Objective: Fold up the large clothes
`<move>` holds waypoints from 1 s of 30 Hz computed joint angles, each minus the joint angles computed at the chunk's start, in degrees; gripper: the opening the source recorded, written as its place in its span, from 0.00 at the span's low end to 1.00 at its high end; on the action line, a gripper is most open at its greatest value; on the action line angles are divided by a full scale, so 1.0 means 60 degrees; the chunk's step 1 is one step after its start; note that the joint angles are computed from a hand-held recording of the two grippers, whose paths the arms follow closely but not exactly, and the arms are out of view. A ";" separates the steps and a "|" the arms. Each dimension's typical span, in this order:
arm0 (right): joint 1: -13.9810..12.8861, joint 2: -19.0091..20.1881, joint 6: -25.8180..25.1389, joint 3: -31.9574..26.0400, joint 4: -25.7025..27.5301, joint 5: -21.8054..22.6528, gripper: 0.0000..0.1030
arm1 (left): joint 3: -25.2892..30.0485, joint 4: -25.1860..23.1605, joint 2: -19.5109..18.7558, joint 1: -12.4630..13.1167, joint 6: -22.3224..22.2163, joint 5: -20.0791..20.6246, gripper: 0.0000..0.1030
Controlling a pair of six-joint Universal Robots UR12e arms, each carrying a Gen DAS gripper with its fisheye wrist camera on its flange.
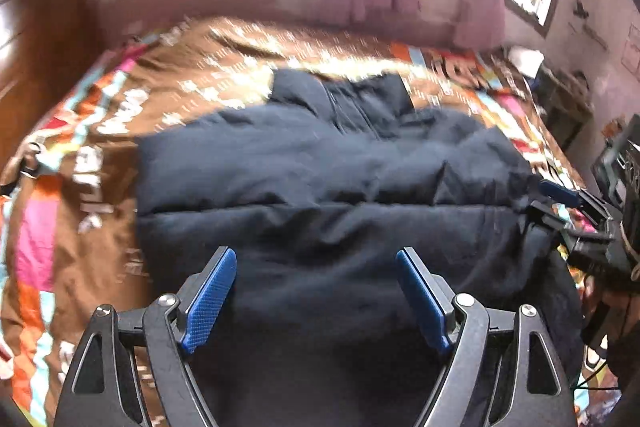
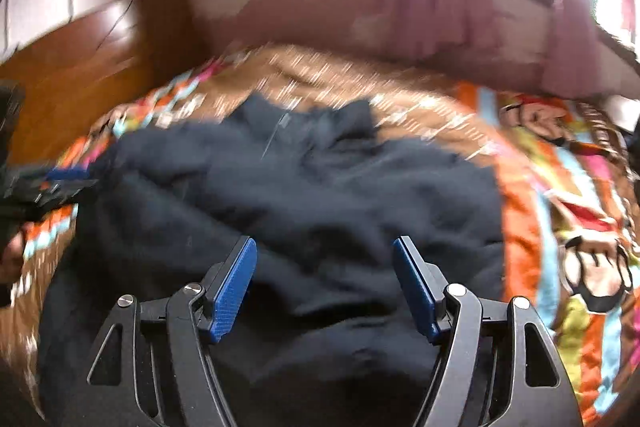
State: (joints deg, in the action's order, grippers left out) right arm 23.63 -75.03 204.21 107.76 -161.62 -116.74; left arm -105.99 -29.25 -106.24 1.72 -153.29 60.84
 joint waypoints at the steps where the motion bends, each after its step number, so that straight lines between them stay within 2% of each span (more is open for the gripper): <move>1: 0.0000 0.0093 -0.0017 -0.0095 0.0389 0.0010 0.64 | 0.0052 -0.0032 -0.0091 -0.0099 -0.0044 0.0200 0.78; 3: -0.0022 0.0220 0.0261 -0.0222 0.1062 -0.0133 0.64 | 0.0112 -0.0024 -0.0266 -0.0288 -0.0069 0.0712 0.78; 7: -0.0283 0.0247 0.0800 -0.0051 0.0988 0.0116 0.64 | 0.0126 0.0040 -0.0474 -0.0374 -0.0235 0.0915 0.78; 11: -0.0465 0.0370 0.0901 0.0073 0.0820 0.0639 0.64 | -0.0050 0.0710 -0.0647 -0.0460 -0.0646 0.1144 0.78; 15: -0.0466 0.0539 0.0734 0.0116 0.0757 0.0673 0.64 | -0.0327 0.1506 -0.0727 -0.0541 -0.0717 0.1395 0.78; 18: -0.0470 0.0667 0.0682 0.0124 0.0676 0.0674 0.65 | -0.0370 0.1813 -0.0829 -0.0598 -0.0657 0.1540 0.79; 23: -0.0524 0.0811 0.0560 0.0244 0.0185 0.0701 0.65 | -0.0514 0.2570 -0.1031 -0.0636 -0.0654 0.1575 0.79; 30: -0.0399 0.0936 0.0384 0.0354 -0.0419 0.0280 0.65 | -0.0762 0.3603 -0.1149 -0.0659 -0.0742 0.1613 0.80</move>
